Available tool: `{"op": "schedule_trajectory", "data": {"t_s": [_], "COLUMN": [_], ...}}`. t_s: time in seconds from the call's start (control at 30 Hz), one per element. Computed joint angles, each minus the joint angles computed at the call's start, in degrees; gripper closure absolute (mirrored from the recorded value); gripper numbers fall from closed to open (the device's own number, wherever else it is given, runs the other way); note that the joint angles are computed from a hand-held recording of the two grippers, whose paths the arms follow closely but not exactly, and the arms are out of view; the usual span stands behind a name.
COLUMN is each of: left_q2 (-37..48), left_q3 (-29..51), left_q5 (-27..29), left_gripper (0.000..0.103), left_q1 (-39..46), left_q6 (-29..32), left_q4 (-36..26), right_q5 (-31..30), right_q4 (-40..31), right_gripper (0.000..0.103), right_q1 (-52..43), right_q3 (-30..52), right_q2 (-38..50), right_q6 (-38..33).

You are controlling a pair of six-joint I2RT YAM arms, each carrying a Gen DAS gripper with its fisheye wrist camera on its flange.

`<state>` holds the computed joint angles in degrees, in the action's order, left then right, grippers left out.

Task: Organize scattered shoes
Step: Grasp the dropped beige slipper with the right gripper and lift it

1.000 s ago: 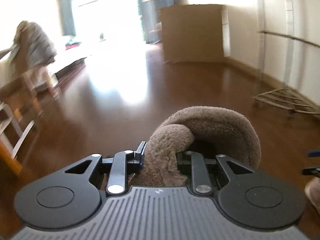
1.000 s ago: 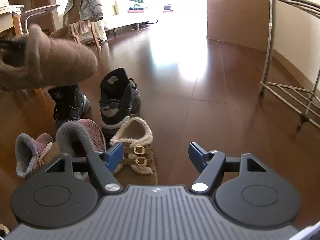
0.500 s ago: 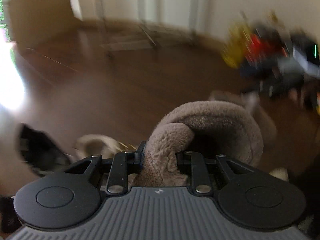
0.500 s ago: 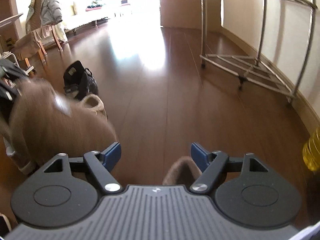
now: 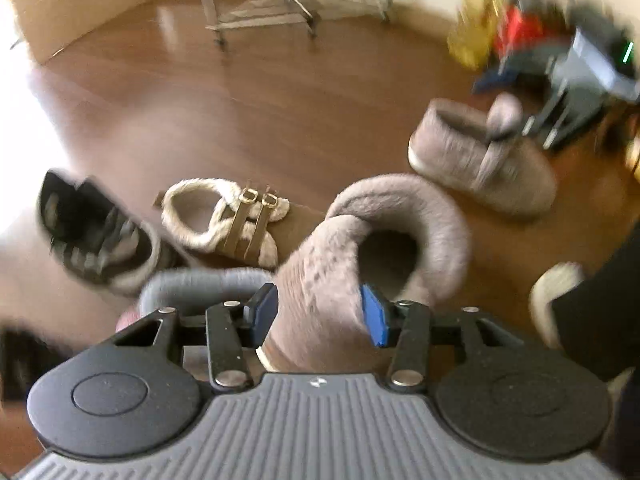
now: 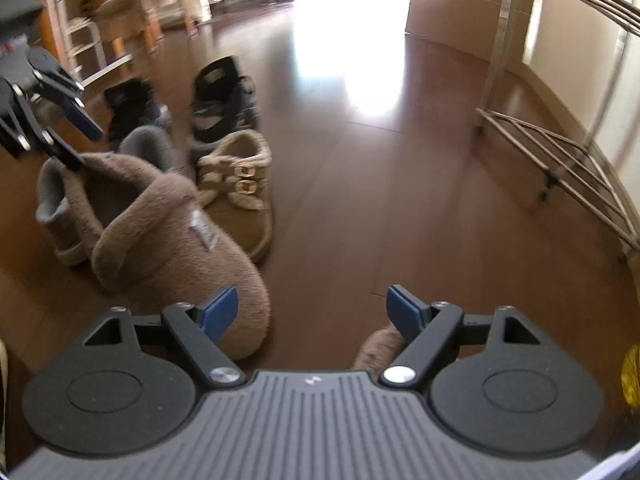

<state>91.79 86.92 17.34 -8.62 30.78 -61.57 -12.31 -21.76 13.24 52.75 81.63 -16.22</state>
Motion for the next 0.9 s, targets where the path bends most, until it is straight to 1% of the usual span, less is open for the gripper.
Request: {"op": "schedule_trajectory", "data": {"t_s": [0.07,0.1,0.13,0.2,0.27,0.3,0.33,0.4,0.43,0.47,0.57,0.6,0.67,0.73,0.77,0.8,0.83,0.87,0.9], "left_q2": [-4.67,-6.91,-8.46,-10.62,-11.34,-11.41,-11.71,-12.20,-12.41,-12.59,-13.11,-13.33,-13.67,-13.78,-13.86,-13.87,-14.00,-14.14,-14.27], "left_q3": [-1.84,-2.52,-2.46,-1.96,-3.11,-2.79,-3.68,-4.97,-5.40,-5.58,-5.69,-5.77,-5.76,-5.73,-5.80,-5.83,-5.91,-5.99,-6.07], "left_q5": [-2.16,-3.22,-2.53,-0.52,0.15,-0.11,-0.54,-1.14,-1.82,-1.92,-1.14,-1.26,-1.76,-2.43,-2.87,-3.08,-3.26,-3.44,-3.62], "left_gripper": [0.051,0.051,0.051,0.050,0.048,0.047,0.047,0.047,0.047,0.047,0.047,0.047,0.047,0.047,0.047,0.047,0.047,0.047,0.047], "left_q1": [-0.14,-0.23,-0.55,-1.24,-3.11,-3.52,-4.00,-4.45,-4.58,-4.37,-3.79,-3.82,-3.97,-4.02,-4.09,-4.07,-3.98,-3.88,-3.78], "left_q6": [-1.95,-2.89,-2.84,-2.40,-2.85,-2.63,-2.87,-3.04,-3.24,-3.64,-3.91,-3.99,-4.27,-4.46,-4.57,-4.58,-4.73,-4.89,-5.04], "left_q4": [-1.57,-2.53,-4.15,-7.14,-7.19,-7.71,-7.23,-6.76,-6.73,-6.64,-6.62,-6.60,-6.78,-6.92,-6.94,-6.89,-6.87,-6.86,-6.85], "right_q5": [-0.88,-1.27,-2.74,-6.82,-9.34,-9.55,-9.33,-8.31,-7.38,-6.85,-7.58,-7.51,-6.09,-3.31,-1.42,0.22,1.39,3.04,3.96], "right_q4": [0.40,0.44,0.25,-1.91,-5.62,-8.23,-10.53,-11.80,-12.10,-12.34,-13.21,-13.74,-15.11,-15.90,-15.82,-15.47,-14.64,-12.56,-11.58], "right_gripper": [0.025,0.027,0.031,0.032,0.032,0.033,0.035,0.035,0.035,0.035,0.036,0.036,0.036,0.041,0.042,0.048,0.052,0.057,0.064], "right_q1": [1.71,2.31,3.06,5.33,7.57,8.88,10.16,11.59,12.66,13.29,13.57,13.77,15.21,16.94,17.87,18.49,18.84,19.31,19.55], "right_q3": [0.31,0.55,0.96,2.61,5.08,6.65,8.22,9.66,10.88,11.70,14.77,15.58,17.47,18.45,18.76,18.72,18.23,17.26,16.88], "right_q2": [0.27,0.37,0.37,1.06,2.52,3.40,4.37,5.21,5.84,6.26,7.81,8.52,10.72,12.80,13.97,14.71,14.99,15.65,16.31], "right_q6": [-2.01,-2.68,-4.09,-11.47,-20.09,-25.54,-30.87,-36.40,-40.25,-42.59,-45.42,-47.74,-56.89,-66.89,-71.60,-74.68,-77.52,-81.86,-84.14]}}
